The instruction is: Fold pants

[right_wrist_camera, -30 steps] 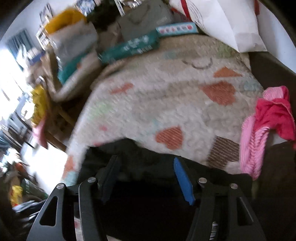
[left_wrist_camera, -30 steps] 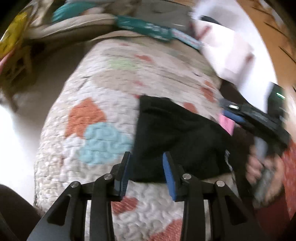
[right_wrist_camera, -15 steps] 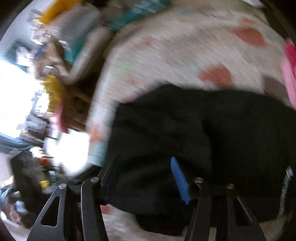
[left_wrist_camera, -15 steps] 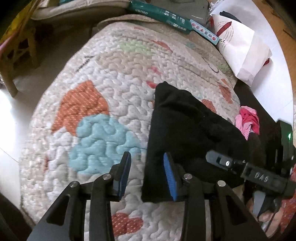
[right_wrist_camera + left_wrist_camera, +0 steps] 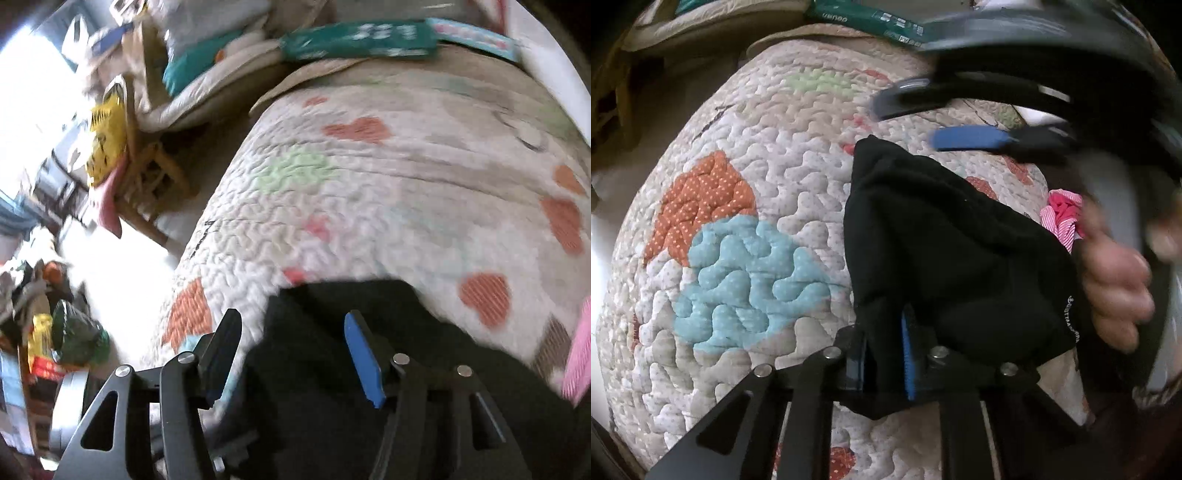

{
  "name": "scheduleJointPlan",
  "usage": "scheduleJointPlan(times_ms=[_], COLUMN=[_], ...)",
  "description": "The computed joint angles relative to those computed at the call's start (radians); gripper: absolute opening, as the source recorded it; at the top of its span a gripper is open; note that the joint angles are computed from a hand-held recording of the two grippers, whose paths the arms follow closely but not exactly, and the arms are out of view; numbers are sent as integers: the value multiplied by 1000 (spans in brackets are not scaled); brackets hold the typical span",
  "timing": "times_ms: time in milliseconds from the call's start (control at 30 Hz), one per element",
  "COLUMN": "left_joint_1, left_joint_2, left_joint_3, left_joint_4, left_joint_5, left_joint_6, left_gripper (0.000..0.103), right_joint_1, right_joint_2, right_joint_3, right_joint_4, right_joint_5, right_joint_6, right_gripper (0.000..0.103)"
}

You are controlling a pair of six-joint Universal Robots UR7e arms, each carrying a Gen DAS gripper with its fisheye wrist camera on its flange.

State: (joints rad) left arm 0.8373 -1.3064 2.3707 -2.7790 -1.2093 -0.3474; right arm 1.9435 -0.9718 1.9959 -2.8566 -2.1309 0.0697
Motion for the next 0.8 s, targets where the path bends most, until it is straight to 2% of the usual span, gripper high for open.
scheduleJointPlan(times_ms=[100,133,167,200,433,600,667,733,800], left_joint_1=[-21,-27,-29,-29,31,79,96,119,124], left_joint_2=[1,1,2,2,-40,-82,-96,-105,-103], left_joint_3=[13,16,18,18,-2,-22,-29,-40,-45], left_joint_4=[-11,-13,-16,-16,-11,-10,6,48,71], left_joint_5=[29,38,41,41,2,66,106,115,120], left_joint_6=[3,1,-2,-10,-54,-88,-117,-155,-179], left_gripper=[13,13,13,13,12,12,12,12,14], right_joint_1=[0,3,8,13,26,50,66,71,68], right_joint_2=[86,123,144,172,202,260,308,358,399], right_joint_3=[-99,-137,-153,-174,-215,-318,-386,-445,-491], right_joint_4=[136,214,255,308,299,313,334,350,383], right_joint_5=[-48,-84,-112,-154,-171,-135,-115,-92,-76], right_joint_6=[13,13,13,18,26,4,-13,-22,-16], right_gripper=[60,52,19,15,12,12,12,13,21])
